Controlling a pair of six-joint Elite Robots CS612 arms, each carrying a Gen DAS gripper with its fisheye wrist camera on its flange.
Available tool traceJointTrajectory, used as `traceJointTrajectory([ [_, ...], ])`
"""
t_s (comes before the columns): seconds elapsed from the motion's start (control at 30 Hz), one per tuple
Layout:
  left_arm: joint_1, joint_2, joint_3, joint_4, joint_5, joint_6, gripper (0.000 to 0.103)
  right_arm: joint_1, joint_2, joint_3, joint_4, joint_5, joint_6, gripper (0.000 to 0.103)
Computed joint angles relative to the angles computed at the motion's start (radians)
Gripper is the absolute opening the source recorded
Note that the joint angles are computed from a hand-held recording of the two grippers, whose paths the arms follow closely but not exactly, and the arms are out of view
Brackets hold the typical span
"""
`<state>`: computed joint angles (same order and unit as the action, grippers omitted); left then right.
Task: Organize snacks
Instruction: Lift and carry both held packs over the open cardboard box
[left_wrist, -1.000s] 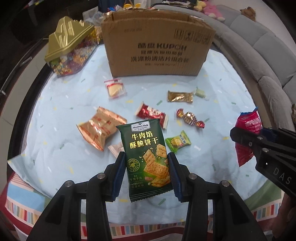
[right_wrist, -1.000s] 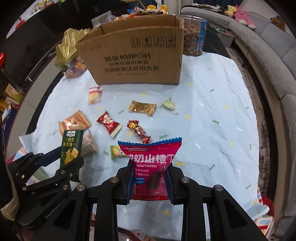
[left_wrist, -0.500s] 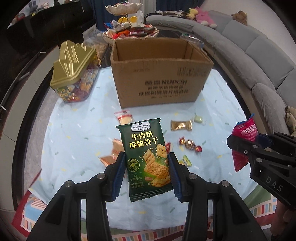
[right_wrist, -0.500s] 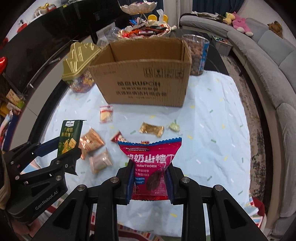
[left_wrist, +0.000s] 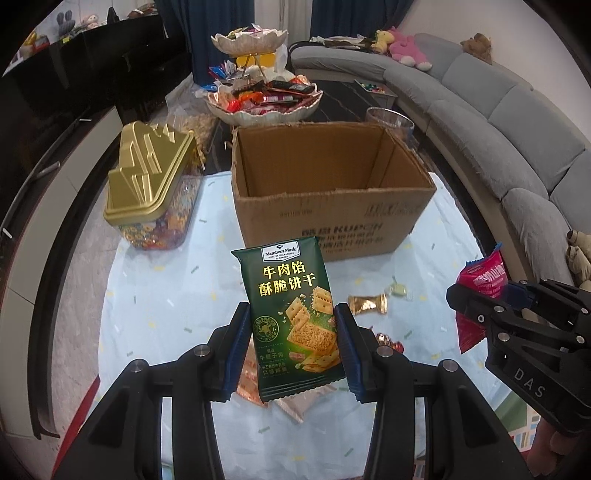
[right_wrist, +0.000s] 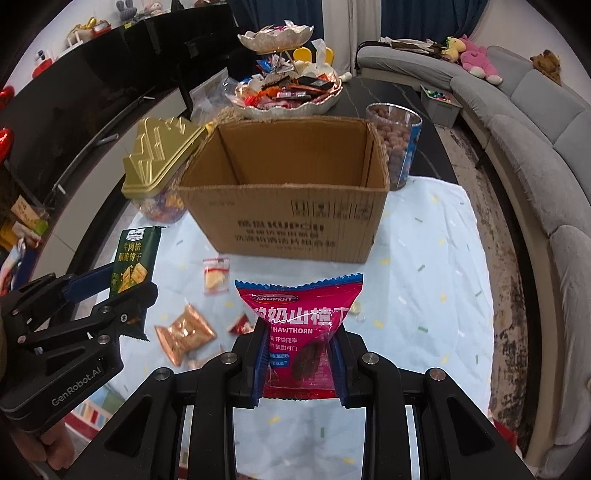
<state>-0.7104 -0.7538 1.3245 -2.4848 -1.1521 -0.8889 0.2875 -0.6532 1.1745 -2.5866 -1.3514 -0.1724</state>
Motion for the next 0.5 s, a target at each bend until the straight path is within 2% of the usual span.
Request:
traceJointTrajectory([
  [0.5,0.039,0.027,-0.08,0.013,0.028,0.022,0.045,0.009,0.055,-0.14,-0.002,-0.022,0.029,0.03],
])
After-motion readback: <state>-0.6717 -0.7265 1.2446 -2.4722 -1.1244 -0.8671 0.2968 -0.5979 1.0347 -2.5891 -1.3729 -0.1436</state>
